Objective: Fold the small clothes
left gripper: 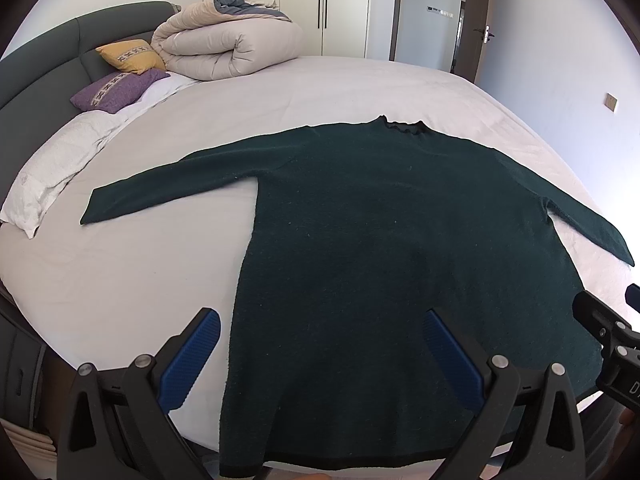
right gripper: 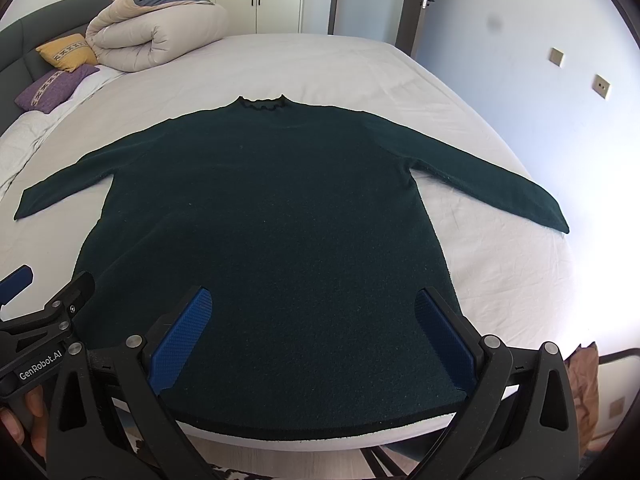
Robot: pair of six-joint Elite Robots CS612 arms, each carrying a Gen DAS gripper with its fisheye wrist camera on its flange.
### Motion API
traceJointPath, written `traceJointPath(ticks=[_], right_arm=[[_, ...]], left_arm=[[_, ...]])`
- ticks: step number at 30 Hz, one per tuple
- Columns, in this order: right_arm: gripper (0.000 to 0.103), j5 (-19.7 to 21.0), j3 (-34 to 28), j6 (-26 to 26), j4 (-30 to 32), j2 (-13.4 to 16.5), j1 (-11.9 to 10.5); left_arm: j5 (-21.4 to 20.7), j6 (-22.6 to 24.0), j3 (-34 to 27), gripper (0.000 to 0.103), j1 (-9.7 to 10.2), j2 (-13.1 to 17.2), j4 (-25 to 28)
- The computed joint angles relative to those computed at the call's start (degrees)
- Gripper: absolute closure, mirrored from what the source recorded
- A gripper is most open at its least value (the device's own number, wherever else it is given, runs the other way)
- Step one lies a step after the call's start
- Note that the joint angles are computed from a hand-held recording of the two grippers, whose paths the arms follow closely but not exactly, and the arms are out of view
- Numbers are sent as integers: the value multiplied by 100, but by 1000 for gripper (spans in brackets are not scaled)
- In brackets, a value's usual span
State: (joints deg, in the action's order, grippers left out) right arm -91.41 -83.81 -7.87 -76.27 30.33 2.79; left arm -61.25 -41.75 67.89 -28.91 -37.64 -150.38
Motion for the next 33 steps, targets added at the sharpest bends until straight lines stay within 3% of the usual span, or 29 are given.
traceJointPath(ticks=[33], right_arm=[[0, -51, -3, 30, -11, 33, 9]], left_arm=[[-32, -48, 92, 0, -6, -11, -23]])
